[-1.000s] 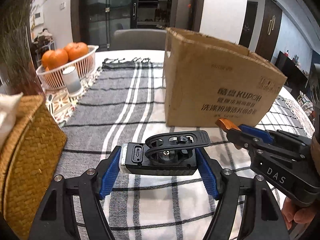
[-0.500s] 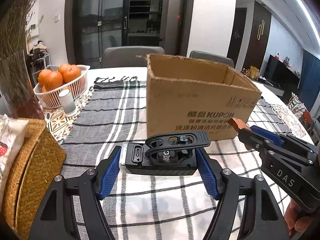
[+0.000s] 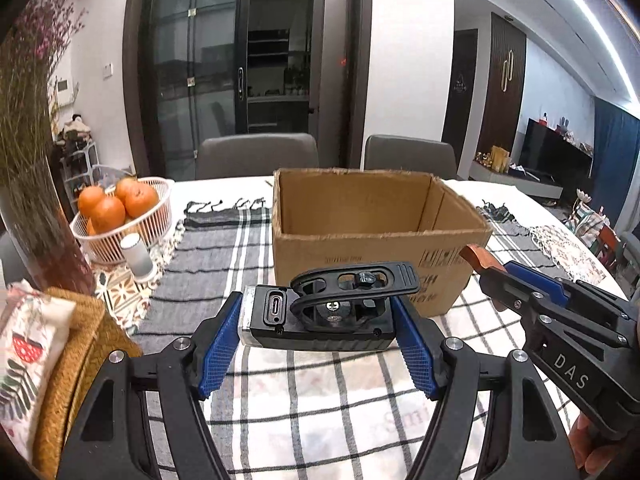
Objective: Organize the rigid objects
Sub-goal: 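Carry the black clip with the left tool while the right tool carries the comb over the box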
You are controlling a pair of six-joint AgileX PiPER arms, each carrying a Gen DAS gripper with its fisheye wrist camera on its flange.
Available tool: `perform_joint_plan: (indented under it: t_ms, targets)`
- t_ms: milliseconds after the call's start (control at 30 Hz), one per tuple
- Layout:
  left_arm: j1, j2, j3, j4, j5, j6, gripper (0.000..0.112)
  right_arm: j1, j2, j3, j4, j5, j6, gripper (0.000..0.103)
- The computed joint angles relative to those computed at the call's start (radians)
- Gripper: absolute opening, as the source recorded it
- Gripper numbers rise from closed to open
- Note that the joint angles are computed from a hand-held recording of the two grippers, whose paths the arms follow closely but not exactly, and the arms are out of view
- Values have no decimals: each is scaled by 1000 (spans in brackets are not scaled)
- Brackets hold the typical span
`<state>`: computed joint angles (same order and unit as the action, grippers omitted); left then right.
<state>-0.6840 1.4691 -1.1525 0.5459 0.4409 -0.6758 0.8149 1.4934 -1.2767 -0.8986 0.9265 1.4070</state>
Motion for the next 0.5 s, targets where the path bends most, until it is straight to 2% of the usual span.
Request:
perform_joint_plan:
  t_ms: [500]
  targets:
    - [-13,53,-179,-39,64,73,72,-18,-22,-77,-56,53,-41,24]
